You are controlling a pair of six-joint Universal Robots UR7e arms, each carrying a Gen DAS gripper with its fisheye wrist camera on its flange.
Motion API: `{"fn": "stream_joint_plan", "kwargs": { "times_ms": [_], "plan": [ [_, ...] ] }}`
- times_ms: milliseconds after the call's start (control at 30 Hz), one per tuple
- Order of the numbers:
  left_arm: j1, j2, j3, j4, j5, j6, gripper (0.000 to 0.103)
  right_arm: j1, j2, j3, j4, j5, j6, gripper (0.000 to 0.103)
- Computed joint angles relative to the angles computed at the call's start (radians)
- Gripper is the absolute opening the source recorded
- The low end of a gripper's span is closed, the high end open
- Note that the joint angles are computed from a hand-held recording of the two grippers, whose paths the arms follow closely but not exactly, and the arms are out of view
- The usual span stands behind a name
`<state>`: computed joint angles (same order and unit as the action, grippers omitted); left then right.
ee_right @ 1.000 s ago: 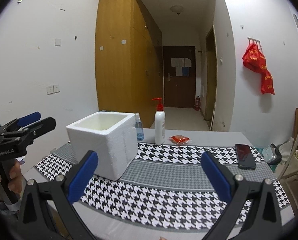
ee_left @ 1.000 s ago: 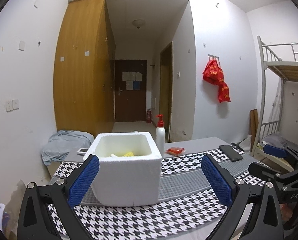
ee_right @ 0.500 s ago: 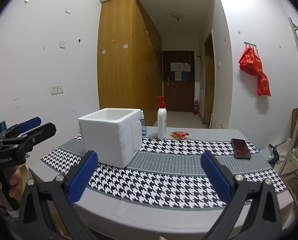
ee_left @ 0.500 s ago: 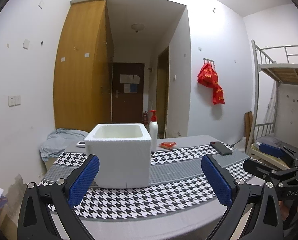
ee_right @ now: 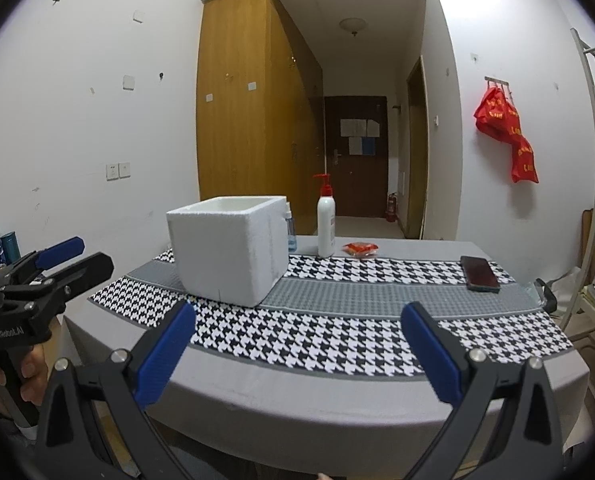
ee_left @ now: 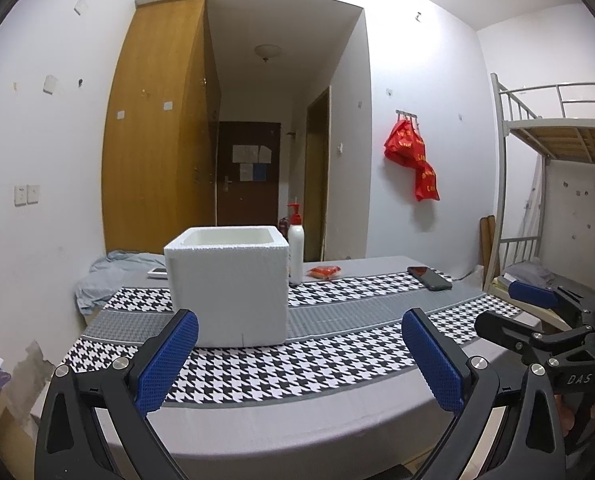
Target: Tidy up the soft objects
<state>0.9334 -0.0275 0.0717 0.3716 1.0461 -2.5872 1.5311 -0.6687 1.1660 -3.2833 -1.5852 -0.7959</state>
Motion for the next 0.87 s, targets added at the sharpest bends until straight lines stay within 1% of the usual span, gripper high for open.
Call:
{"fn": "stream_joint_plan", "kwargs": {
  "times_ms": [33, 100, 200, 233, 333, 400, 433, 467, 500, 533, 600, 667, 700, 767, 800, 867],
  "plan": [
    [0.000, -0.014, 0.029, -0.015, 0.000, 0.001, 0.102, 0.001, 0.000, 0.002, -0.001, -0.001, -0.001, 0.103],
    [0.000, -0.008, 0.015, -0.005, 0.000, 0.001, 0.102, 0.002, 0.000, 0.004, -0.005, -0.002, -0.004, 0.103],
    [0.000, -0.020, 0.043, -0.022, -0.003, 0.001, 0.102, 0.001, -0.001, 0.006, -0.007, -0.001, -0.003, 0.103],
    [0.000, -0.006, 0.015, -0.006, -0.004, -0.001, 0.102, 0.001, -0.002, 0.009, -0.010, -0.001, -0.003, 0.103],
    [0.000, -0.004, 0.012, -0.001, -0.006, -0.002, 0.102, -0.001, -0.003, 0.011, -0.011, -0.005, 0.001, 0.103],
    [0.000, -0.009, 0.023, -0.007, -0.006, -0.004, 0.102, -0.001, -0.003, 0.010, -0.010, -0.009, 0.002, 0.103],
    [0.001, -0.021, 0.047, -0.020, -0.005, -0.005, 0.102, 0.000, -0.002, 0.011, -0.011, -0.011, 0.002, 0.103],
    [0.001, -0.012, 0.028, -0.008, -0.005, -0.006, 0.102, 0.000, -0.003, 0.012, -0.011, -0.011, 0.002, 0.103],
    [0.001, 0.013, -0.023, 0.024, -0.007, -0.007, 0.102, -0.001, -0.003, 0.014, -0.011, -0.010, 0.001, 0.103],
    [0.001, 0.019, -0.032, 0.032, -0.006, -0.007, 0.102, 0.000, -0.003, 0.014, -0.010, -0.012, 0.000, 0.103],
    [0.001, -0.009, 0.027, 0.000, -0.002, 0.000, 0.102, 0.001, -0.002, 0.012, -0.009, -0.016, -0.001, 0.103],
    [0.000, 0.002, 0.004, 0.016, 0.000, 0.003, 0.102, 0.001, -0.001, 0.010, -0.006, -0.017, -0.001, 0.103],
    [0.000, -0.013, 0.036, 0.001, 0.001, 0.004, 0.102, 0.003, -0.001, 0.010, -0.005, -0.019, -0.002, 0.103],
    [0.001, -0.075, 0.163, -0.075, 0.005, 0.000, 0.102, 0.003, -0.001, 0.010, -0.005, -0.018, -0.006, 0.103],
    [0.001, -0.081, 0.175, -0.080, 0.007, 0.000, 0.102, 0.004, -0.001, 0.012, -0.007, -0.017, -0.008, 0.103],
    [0.000, -0.070, 0.153, -0.065, 0.000, -0.004, 0.102, 0.004, 0.000, 0.010, -0.008, -0.020, -0.007, 0.103]
  ]
}}
